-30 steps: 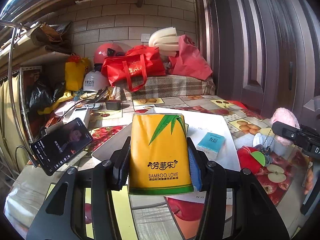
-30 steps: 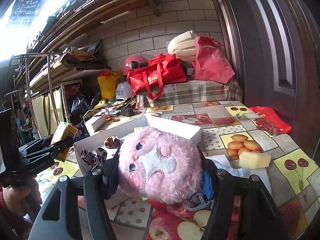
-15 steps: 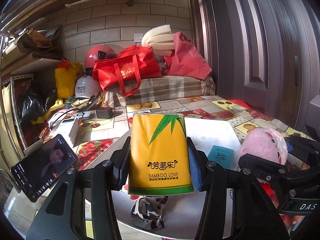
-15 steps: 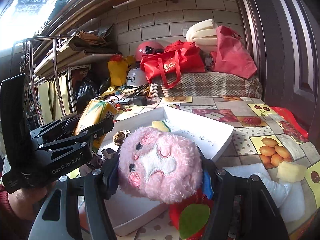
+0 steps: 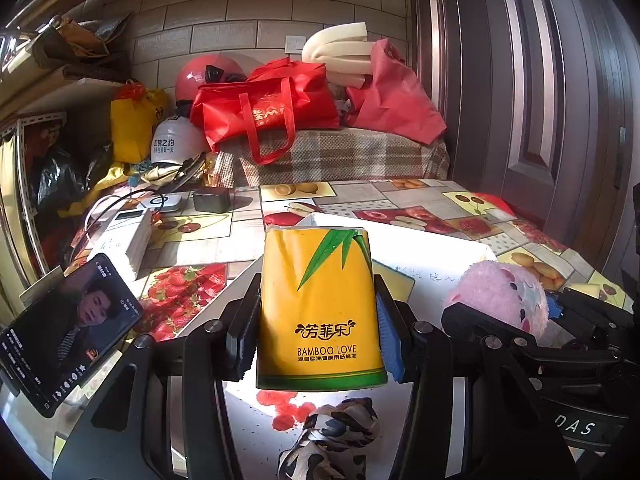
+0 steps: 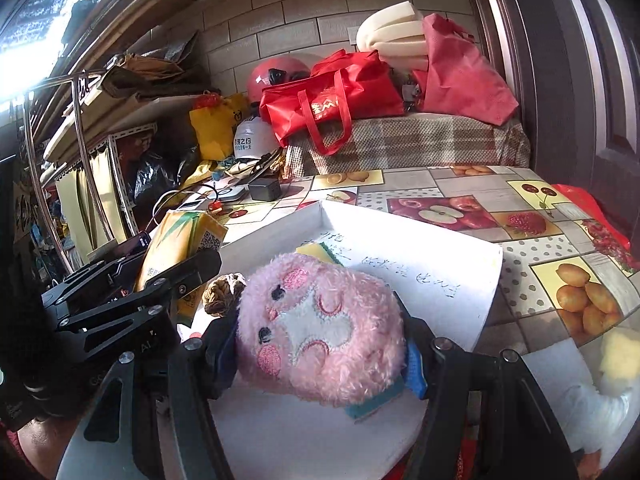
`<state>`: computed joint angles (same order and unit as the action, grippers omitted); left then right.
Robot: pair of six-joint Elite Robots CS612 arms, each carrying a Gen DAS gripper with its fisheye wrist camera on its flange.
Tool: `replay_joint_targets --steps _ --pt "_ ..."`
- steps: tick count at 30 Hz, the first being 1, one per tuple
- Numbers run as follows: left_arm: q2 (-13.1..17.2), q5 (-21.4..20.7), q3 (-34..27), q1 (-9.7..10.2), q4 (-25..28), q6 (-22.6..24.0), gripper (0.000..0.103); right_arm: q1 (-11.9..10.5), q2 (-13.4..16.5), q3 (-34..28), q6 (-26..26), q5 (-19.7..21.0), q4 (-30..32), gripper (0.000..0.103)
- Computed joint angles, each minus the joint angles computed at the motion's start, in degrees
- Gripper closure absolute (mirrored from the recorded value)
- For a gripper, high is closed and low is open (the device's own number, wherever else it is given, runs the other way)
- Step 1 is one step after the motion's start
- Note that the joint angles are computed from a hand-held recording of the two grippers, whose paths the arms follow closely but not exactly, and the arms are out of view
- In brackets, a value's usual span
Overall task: Organize soft objects
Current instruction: 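Carry the tissue pack and pink ball into the white box and open both grippers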
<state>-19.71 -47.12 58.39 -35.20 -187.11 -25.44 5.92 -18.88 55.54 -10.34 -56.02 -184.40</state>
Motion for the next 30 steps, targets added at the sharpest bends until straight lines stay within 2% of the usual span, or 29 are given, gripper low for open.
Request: replay_joint_targets --steps 5,7,10,11,12,14,15,22,30 --pt "0.20 0.99 -0.68 -0.08 1.60 0.17 0.053 -0.03 0.08 -0.29 0.98 -0.33 0.68 0.037" --pt "0.28 2.74 -0.94 -0.26 2.62 -0.61 0.053 0.08 -0.13 0.37 0.72 -1.06 -0.66 0.036" --pt "0.27 6.25 -0.79 -0.56 3.51 -2.99 0.046 0.43 -0.27 0.73 -0.03 -2.79 -1.79 0.033" --pt "0.16 7.81 -0.52 -0.65 3.94 -4.58 0.035 0.51 -0.18 0.41 0.13 -3.44 -1.50 0.027" --pt "-0.03 9.09 -0.12 -0.69 4.41 -6.47 0.019 0.50 -0.10 0.16 0.85 -3.95 -1.27 0.018" --pt "-0.29 10.40 0.56 -0.69 4.44 -8.84 0.001 0.23 0.11 -0.28 2.58 -3.57 -1.04 0.010" --pt "-0.31 10.38 0.84 -0.68 3.48 -8.79 0.000 0.13 0.27 -0.57 3.56 -3.63 -1.31 0.001" --pt "0.25 13.24 0.38 -1.20 1.46 -6.66 0.000 0.06 0.46 -0.42 4.86 -4.01 -3.40 0.000" --pt "0.56 14.32 0.05 -1.42 0.40 -5.78 0.000 0.06 0.54 -0.35 5.08 -4.05 -4.44 0.000"
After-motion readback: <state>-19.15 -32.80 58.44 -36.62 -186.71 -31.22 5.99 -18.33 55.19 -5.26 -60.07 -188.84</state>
